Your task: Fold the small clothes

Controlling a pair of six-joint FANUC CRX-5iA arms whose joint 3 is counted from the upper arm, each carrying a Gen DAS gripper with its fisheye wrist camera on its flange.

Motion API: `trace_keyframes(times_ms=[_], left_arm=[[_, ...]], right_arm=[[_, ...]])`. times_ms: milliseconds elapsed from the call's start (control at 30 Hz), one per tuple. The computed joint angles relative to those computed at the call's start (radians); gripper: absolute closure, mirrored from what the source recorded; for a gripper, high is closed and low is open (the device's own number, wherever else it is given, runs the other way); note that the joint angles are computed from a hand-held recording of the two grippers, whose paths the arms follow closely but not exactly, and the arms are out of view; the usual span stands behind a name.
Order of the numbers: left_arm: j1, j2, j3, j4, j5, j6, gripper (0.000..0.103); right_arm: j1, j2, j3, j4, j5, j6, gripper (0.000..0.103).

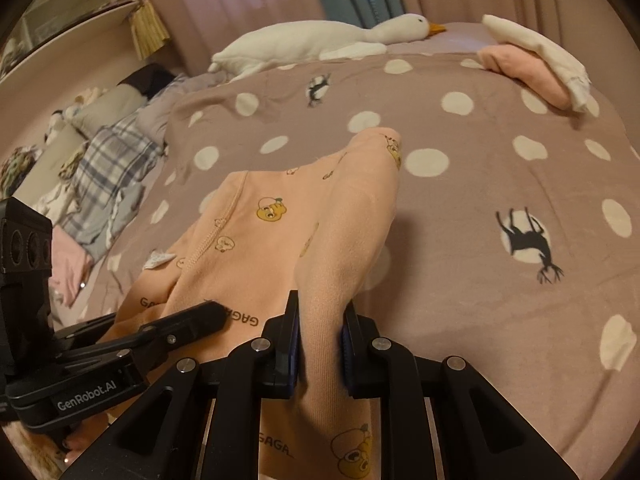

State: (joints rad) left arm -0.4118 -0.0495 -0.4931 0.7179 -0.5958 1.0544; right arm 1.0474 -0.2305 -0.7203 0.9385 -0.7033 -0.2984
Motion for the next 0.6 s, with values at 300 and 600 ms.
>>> trace_keyframes(times_ms=[300,600], left_arm=[[-0.017,0.087,0.041,-0.046,-0.014,0.045,0.077],[-0.017,0.148,0.073,-0.117,-0.043,0.131,0.077]], right_arm=[[-0.016,0.002,-0.026,-0.072,0.010,0.008,0.084],[-0.035,0.039,-0.017,-0.163,0.045,0.046,0.084]])
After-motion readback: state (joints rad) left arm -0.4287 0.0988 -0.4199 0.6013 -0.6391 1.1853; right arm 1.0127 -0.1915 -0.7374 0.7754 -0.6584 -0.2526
